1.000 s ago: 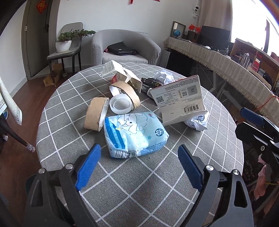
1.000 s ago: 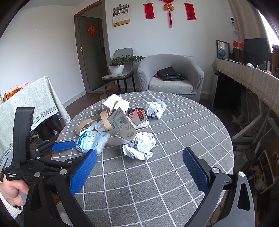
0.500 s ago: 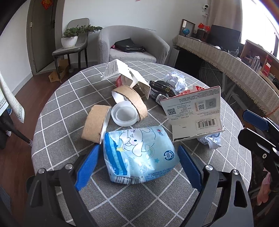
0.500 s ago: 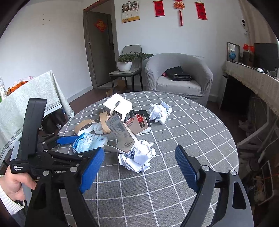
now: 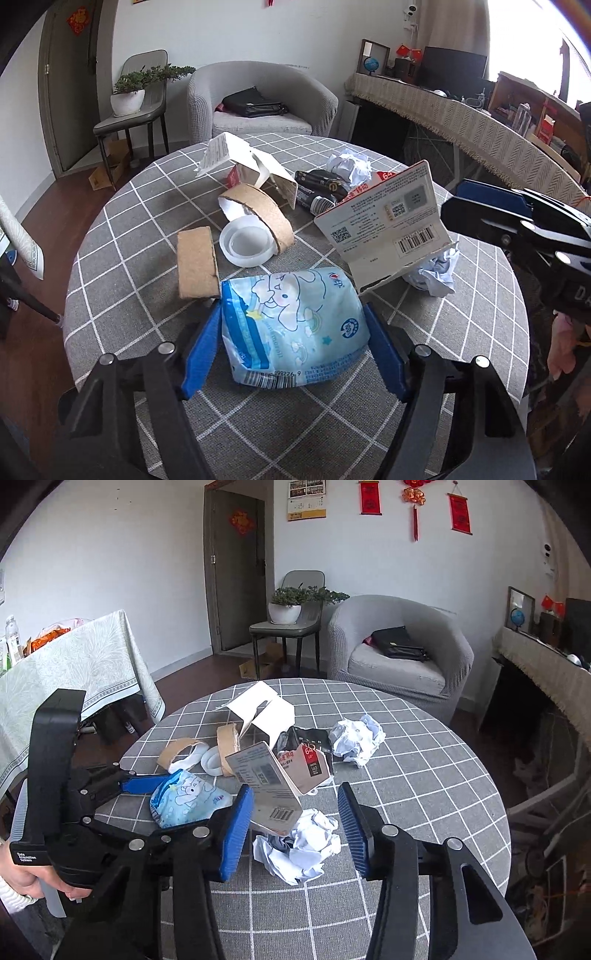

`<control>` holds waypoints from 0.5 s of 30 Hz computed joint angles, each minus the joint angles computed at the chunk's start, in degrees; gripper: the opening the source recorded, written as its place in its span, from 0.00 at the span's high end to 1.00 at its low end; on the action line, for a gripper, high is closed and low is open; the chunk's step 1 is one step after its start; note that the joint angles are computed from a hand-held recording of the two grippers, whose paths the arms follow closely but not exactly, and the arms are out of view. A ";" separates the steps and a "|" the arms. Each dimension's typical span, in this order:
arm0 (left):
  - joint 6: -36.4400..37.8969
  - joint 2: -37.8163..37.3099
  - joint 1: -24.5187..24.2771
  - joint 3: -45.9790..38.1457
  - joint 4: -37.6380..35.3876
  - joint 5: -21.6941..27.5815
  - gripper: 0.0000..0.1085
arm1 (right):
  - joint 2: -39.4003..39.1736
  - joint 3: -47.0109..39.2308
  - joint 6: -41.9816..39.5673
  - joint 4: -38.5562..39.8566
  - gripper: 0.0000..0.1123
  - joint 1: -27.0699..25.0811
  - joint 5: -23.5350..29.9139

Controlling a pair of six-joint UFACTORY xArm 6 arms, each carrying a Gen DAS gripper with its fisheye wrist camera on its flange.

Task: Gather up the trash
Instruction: 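Move the left tool to the blue-and-white wipe packet and close on it, then lift the wipe packet with the left tool while the right tool grasps the printed cardboard box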

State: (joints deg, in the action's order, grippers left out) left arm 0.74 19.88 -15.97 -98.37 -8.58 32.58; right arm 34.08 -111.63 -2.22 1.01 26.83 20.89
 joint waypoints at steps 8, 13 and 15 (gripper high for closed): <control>5.85 -1.81 0.64 2.49 -4.77 -0.74 0.31 | 8.21 -13.87 -0.27 -4.64 0.65 1.29 6.34; 10.29 -3.71 1.26 4.38 -9.68 -1.79 0.31 | 13.04 -22.57 -0.16 -7.73 0.66 2.10 11.97; 11.34 -4.62 1.36 5.34 -10.58 -2.41 0.31 | 13.53 -23.58 0.04 -8.68 0.69 2.31 12.95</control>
State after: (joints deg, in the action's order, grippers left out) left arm 12.08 15.26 -14.61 -93.03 -19.16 30.17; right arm 47.61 -135.22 -2.19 -7.67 29.14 33.84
